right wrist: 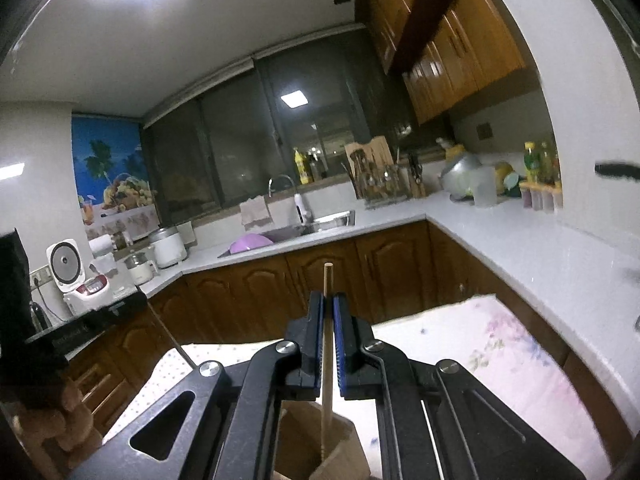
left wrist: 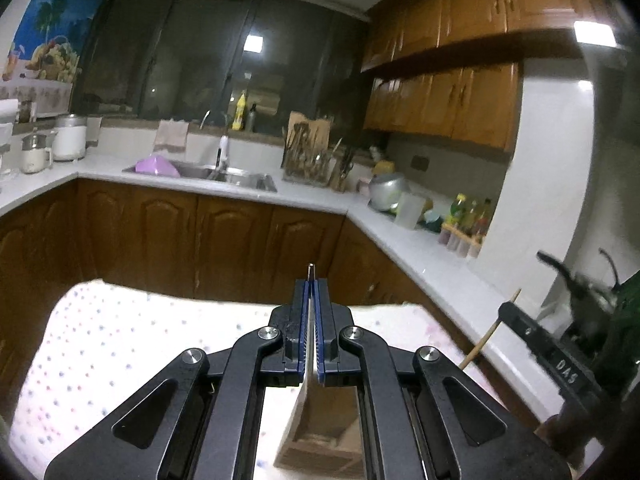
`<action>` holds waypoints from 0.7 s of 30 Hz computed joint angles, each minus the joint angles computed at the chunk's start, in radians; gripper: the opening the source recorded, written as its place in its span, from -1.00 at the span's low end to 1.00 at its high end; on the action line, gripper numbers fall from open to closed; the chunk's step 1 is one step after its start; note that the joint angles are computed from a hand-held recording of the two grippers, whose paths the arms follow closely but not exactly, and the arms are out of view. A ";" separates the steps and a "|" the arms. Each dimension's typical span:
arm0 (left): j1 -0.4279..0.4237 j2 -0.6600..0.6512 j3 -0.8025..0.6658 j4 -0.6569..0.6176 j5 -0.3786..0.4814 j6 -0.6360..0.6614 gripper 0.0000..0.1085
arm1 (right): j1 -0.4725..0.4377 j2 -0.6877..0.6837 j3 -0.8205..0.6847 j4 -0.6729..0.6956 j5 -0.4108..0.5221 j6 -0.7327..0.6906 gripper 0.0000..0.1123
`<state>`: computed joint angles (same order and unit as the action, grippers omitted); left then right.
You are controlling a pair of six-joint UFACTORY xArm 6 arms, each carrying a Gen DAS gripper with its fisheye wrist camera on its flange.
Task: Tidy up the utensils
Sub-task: 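Lower both held chopsticks upright into the wooden holder's slots, then open both tools to release the chopsticks into the holder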
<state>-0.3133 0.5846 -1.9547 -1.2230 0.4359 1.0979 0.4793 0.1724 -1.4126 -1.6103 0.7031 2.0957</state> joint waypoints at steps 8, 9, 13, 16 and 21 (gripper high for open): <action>0.003 0.042 -0.011 0.078 0.015 -0.077 -0.96 | -0.027 0.018 0.027 -0.017 -0.045 0.096 -0.91; 0.003 0.047 -0.015 0.088 0.017 -0.085 -0.96 | -0.029 0.017 0.027 -0.013 -0.049 0.092 -0.91; 0.007 0.059 -0.028 0.127 0.031 -0.125 -0.95 | -0.046 0.020 0.019 0.011 -0.086 0.066 -0.91; 0.011 0.066 -0.040 0.155 0.045 -0.152 -0.95 | -0.057 0.023 0.017 0.036 -0.113 0.050 -0.90; 0.013 0.069 -0.044 0.188 0.047 -0.177 -0.94 | -0.062 0.015 0.036 0.038 -0.130 0.071 -0.89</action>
<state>-0.3007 0.6541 -1.9989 -1.0351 0.4831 0.9213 0.4170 0.1879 -1.3763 -1.5722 0.5732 2.1663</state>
